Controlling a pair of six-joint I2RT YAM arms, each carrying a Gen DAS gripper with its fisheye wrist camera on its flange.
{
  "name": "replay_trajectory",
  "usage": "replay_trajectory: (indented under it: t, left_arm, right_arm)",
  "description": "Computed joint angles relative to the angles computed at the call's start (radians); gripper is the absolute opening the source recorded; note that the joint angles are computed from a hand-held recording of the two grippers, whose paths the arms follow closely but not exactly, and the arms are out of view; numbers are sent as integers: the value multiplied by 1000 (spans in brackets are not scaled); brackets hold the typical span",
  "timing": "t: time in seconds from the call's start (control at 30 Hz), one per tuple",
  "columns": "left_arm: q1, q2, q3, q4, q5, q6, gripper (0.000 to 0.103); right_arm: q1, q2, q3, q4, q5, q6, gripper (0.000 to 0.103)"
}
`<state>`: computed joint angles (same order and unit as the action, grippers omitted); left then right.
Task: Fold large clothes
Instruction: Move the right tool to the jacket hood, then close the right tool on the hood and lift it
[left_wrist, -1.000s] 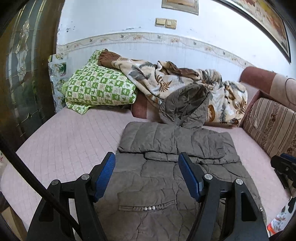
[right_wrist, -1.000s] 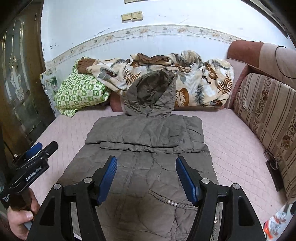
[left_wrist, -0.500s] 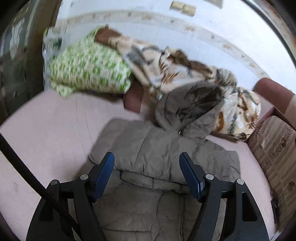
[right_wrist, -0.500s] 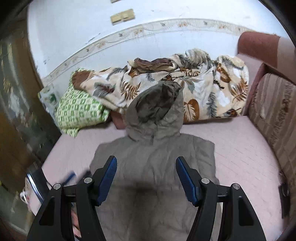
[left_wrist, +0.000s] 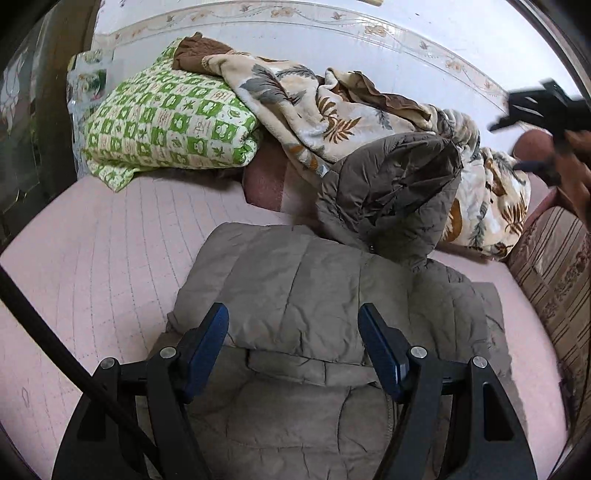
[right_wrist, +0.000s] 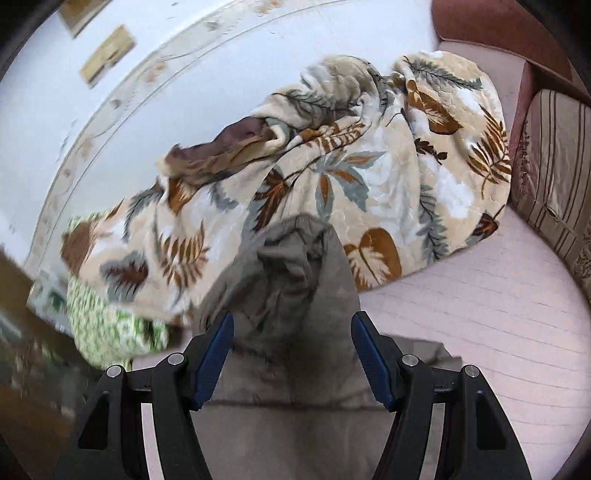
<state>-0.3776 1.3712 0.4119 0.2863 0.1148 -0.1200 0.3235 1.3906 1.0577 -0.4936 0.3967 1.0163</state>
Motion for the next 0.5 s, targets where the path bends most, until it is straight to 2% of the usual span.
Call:
replay_trajectory:
  t: [0.13, 0.33, 0.5]
  left_arm:
    - [-15, 38, -29, 99, -23, 14, 72]
    - [6, 114, -8, 131, 10, 5, 72]
    - [11, 169, 4, 152, 13, 16, 72]
  right_arm:
    - [-44, 144, 130, 25, -62, -32, 71]
    - [-89, 325, 304, 21, -97, -66, 71]
    - [-143, 443, 385, 3, -105, -22, 71]
